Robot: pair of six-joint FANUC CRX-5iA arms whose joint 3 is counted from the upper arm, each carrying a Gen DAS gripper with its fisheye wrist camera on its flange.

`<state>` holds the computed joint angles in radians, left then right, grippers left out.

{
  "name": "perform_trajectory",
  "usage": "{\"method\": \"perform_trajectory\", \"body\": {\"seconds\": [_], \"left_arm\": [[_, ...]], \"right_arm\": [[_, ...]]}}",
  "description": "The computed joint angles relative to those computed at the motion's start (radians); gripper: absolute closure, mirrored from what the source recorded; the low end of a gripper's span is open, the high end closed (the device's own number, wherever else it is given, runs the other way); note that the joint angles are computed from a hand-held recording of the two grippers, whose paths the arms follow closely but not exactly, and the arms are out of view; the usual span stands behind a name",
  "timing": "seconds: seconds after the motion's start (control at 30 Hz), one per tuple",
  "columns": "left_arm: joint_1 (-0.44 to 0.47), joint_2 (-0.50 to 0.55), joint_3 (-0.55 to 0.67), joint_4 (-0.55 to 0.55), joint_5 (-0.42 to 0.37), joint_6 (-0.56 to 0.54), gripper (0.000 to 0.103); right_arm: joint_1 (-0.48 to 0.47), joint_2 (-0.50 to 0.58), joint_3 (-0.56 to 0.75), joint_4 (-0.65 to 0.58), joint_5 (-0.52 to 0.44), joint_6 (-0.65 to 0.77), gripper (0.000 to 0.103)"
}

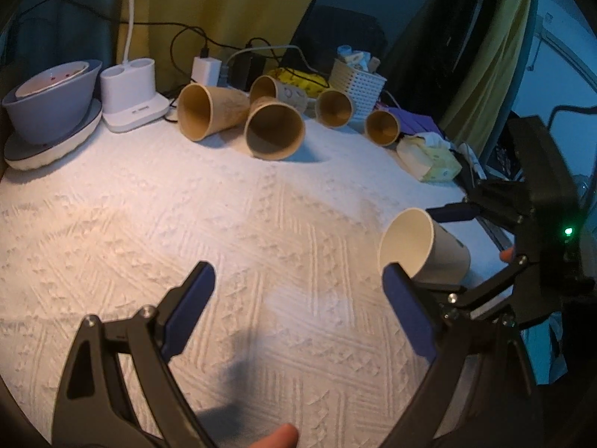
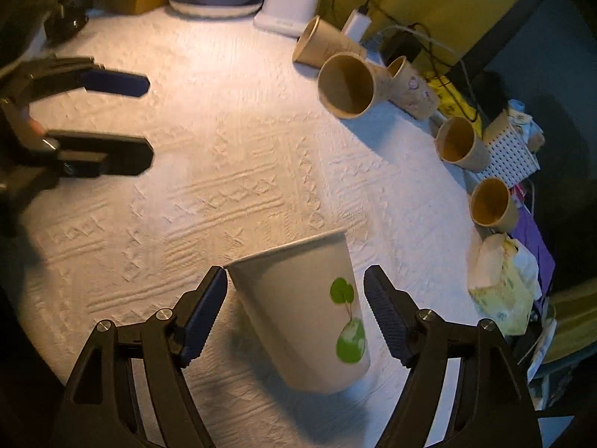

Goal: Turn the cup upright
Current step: 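Lift the white cup with the right gripper and rotate it rim-up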

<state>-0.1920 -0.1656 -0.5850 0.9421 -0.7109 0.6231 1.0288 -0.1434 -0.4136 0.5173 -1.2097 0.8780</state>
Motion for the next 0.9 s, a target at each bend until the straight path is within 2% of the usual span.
{"method": "perform_trajectory", "body": {"seconds": [0.1,0.23,0.43,0.7,0.8,0.9], "left_arm": [[0.001,0.005,0.001,0.0,0.004,0.001,0.011],[0.003,0.009,0.005,-0.003,-0.001,0.004,0.011],[0.001,0.002,0.001,-0.01,0.012,0.014,0.011],[0.003,-0.02,0.003,-0.056,0.035,0.067,0.011],[0.0,-0.028,0.005,-0.079,0.044,0.093,0.011],[-0.008,-0.037,0.002,-0.086,0.057,0.107,0.011]], "right_arm": [[-0.02,0.015,0.019,-0.016,-0.007,0.014,0.025],[-0.041,0.018,0.043,-0.045,0.004,0.047,0.032],[-0.062,-0.012,0.026,-0.023,0.09,-0.024,0.033],[-0.153,-0.126,-0.122,0.042,0.435,-0.291,0.033],[-0.172,-0.159,-0.181,0.084,0.519,-0.384,0.033],[-0.171,-0.193,-0.235,0.134,0.55,-0.465,0.033]]}}
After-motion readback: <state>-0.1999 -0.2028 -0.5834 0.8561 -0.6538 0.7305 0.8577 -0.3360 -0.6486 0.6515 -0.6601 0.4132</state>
